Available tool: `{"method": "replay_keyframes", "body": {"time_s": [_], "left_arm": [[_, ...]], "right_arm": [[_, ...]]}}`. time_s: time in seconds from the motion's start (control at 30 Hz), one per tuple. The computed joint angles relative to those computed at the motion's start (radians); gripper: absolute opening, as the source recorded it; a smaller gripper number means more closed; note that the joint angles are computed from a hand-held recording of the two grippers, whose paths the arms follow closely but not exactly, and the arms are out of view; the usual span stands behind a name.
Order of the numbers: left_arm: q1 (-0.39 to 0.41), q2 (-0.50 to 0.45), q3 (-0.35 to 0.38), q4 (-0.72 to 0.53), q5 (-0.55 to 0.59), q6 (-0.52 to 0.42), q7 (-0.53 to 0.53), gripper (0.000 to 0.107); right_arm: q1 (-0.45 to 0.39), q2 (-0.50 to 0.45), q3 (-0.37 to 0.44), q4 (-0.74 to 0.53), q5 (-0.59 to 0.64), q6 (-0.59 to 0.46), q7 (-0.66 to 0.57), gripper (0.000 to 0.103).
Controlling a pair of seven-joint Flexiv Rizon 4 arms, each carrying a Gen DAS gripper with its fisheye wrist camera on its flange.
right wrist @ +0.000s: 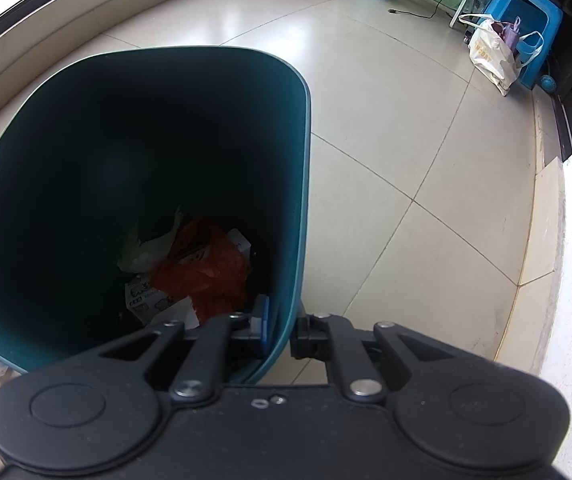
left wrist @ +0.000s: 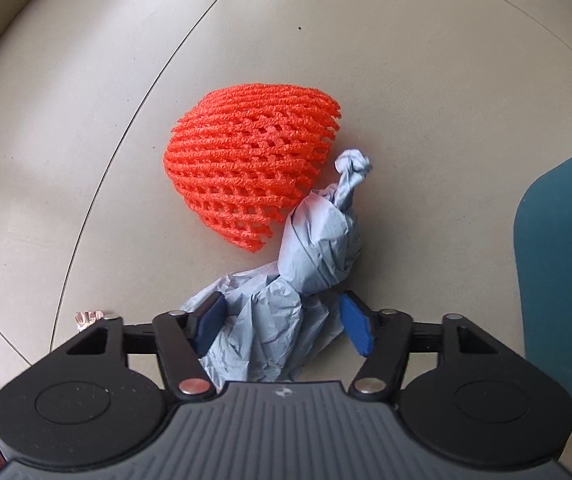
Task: Collect trash
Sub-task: 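Lift the blue bag and carry it over the wastebasket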
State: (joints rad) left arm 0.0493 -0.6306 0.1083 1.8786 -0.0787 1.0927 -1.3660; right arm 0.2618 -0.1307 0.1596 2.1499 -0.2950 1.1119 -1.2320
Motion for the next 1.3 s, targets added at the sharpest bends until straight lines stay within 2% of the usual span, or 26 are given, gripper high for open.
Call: {"method": "replay_keyframes", "body": {"time_s": [0.13,0.2,0.4,0.63,0.73,1.1,1.3], "left_arm": [[-0.027,0.007,0.033,0.011,0.046,0.027,-0.026,0.038],[-0.031,0.016,0.040,0.022,0.057,0.034,-0.035,0.035],[-0.061,0.077,0.088,0.056,0.125,0.024,-0.099,0.033],[-0.035,0.181,0.067,0.090,0.141,-0.018,-0.112,0.033],[-0.036,0.258,0.054,0.120,0.154,-0.029,-0.100,0.033],[-0.026,0.554,-0.034,0.196,0.051,-0.095,0.031,0.033],[-0.066,0.648,-0.074,0.185,-0.023,-0.115,0.105,0.033]], "right_arm": [[0.005,-0.003,-0.004,0.002,-0.022,0.002,0.022,0.009],[0.007,-0.004,-0.006,0.008,-0.036,0.009,0.035,0.009],[0.007,-0.007,-0.007,0.018,-0.051,0.023,0.051,0.009],[0.002,-0.003,0.005,0.012,0.006,0.021,0.036,0.009],[0.000,0.002,0.012,0.006,0.043,0.009,0.020,0.009],[-0.003,0.013,0.010,0.013,0.072,0.030,0.017,0.009],[-0.011,0.017,0.010,0.019,0.095,0.045,-0.006,0.009]]}}
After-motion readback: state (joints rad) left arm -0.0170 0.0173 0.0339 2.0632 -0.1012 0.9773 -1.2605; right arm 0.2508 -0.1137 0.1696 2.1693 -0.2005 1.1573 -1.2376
